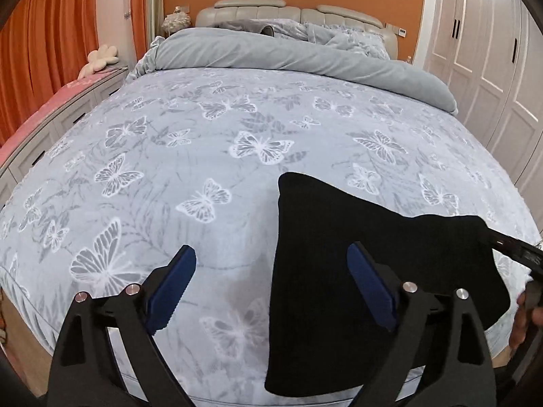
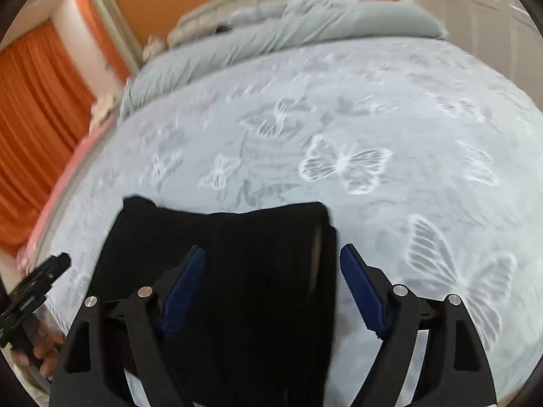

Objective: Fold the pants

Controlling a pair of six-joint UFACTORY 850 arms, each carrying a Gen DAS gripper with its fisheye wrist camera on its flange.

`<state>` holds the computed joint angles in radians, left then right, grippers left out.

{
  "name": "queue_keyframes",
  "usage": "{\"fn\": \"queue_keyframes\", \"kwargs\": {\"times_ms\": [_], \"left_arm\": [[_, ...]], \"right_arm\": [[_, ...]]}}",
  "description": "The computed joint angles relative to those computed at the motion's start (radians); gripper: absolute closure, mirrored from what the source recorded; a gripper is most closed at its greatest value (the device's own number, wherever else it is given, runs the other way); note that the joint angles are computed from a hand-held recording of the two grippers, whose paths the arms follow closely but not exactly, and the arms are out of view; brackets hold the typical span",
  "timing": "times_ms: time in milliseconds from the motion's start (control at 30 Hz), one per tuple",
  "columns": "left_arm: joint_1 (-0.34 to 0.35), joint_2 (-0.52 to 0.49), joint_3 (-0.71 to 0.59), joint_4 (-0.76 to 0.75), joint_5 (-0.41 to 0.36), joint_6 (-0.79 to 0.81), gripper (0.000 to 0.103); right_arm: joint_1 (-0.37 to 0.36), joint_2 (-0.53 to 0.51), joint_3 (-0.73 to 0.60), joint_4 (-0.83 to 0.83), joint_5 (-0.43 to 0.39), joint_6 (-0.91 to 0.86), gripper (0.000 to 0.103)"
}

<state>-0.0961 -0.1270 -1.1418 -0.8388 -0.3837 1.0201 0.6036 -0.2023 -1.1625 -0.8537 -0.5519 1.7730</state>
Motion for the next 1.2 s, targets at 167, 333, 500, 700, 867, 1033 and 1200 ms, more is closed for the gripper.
{"fn": "queue_keyframes", "kwargs": {"times_ms": [167,333,500,700,867,1033,1200], "left_arm": [[0.000,-0.014,-0.001,0.053,0.017,-0.032,0.014],[0.011,-0.054,-0.034,0.171,-0.001,-0.168,0.014],[0.023,-0.083,-0.067,0.322,-0.026,-0.317,0.014],[0.078,-0.089,-0.092,0.286,-0.035,-0.343,0.010],[0.118,-0.107,-0.124,0.274,-0.065,-0.374,0.010],[0.146,-0.111,-0.128,0.249,-0.050,-0.348,0.010],[0.160,-0.139,-0.159,0.276,-0.077,-0.346,0.010]], "right_arm": [[0.015,-0.033,-0.117,-0.022,0.006,-0.160,0.097],[0.012,-0.041,-0.147,0.077,-0.180,-0.296,0.088],[-0.019,-0.002,-0.051,0.184,-0.169,-0.203,0.081],[0.051,-0.091,-0.224,0.081,-0.062,-0.301,0.083],[0.034,-0.398,-0.596,0.349,-0.049,-0.686,0.091],[0.026,-0.731,-0.975,0.459,-0.200,-0.794,0.093],[0.054,-0.711,-0.998,0.444,-0.200,-0.839,0.095]]}}
